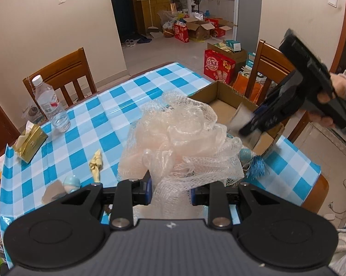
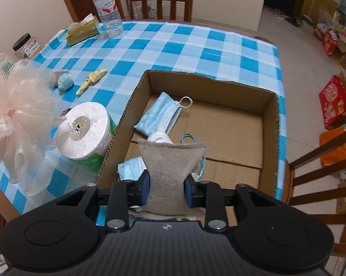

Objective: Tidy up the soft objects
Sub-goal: 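Carry pouf and sachet over the box and open both grippers, then withdraw both tools from the box back over the table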

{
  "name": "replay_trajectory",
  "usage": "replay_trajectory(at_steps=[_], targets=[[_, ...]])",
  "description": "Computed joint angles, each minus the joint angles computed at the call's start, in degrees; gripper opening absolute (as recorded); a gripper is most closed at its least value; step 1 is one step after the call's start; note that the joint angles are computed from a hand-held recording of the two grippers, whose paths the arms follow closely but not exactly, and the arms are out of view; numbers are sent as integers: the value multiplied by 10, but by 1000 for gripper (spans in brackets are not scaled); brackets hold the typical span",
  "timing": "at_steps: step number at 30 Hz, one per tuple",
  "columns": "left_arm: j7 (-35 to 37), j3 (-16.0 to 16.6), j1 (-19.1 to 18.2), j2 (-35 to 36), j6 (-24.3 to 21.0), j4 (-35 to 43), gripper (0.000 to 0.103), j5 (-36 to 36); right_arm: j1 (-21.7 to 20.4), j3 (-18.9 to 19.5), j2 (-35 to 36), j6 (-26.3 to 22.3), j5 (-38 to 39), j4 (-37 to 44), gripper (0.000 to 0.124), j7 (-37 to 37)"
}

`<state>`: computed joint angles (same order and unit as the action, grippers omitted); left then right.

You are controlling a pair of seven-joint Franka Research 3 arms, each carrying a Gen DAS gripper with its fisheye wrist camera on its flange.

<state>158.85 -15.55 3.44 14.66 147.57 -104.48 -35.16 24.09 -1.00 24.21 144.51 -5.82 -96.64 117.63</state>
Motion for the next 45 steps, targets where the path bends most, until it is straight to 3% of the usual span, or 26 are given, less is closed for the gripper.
replay_trajectory(at_steps=[1, 4, 11, 14, 21, 27, 34, 35, 37, 41, 43, 45], targets=[[-6, 0, -4, 3, 3, 3, 27, 6, -7, 7, 4, 4, 12, 1, 59, -15], [-21, -4, -14, 11, 14, 11, 27, 21, -7, 7, 7, 14, 15, -4, 72, -29], [-53, -21, -27, 49, 9, 59, 27, 59, 2, -9, -36, 66, 3, -76, 88, 0], [-67, -31, -35, 77, 0, 95, 27, 77, 8, -16, -58, 90, -19, -112, 90, 30], [-101, -58, -60, 153, -15, 191, 27, 125, 38, -45, -102, 128, -159, -180, 96, 168], [-129, -72, -95, 227, -39, 282, 27, 171, 30, -39, -126, 142, -236, -215, 97, 262], [-174, -67, -142, 309, -85, 394, 28, 222, 9, -24, -144, 147, -273, -243, 97, 328], [-178, -66, -148, 317, -85, 404, 29, 228, 6, -21, -146, 144, -277, -245, 97, 334], [-186, -63, -158, 337, -85, 428, 56, 239, 1, -17, -149, 145, -282, -251, 97, 345], [-209, -56, -175, 357, -48, 440, 69, 260, -6, -11, -151, 145, -286, -258, 97, 363], [-218, -57, -175, 364, -58, 452, 82, 266, -7, -8, -152, 141, -292, -259, 97, 372], [-220, -61, -170, 359, -56, 444, 83, 268, -7, -6, -153, 139, -296, -260, 98, 380]])
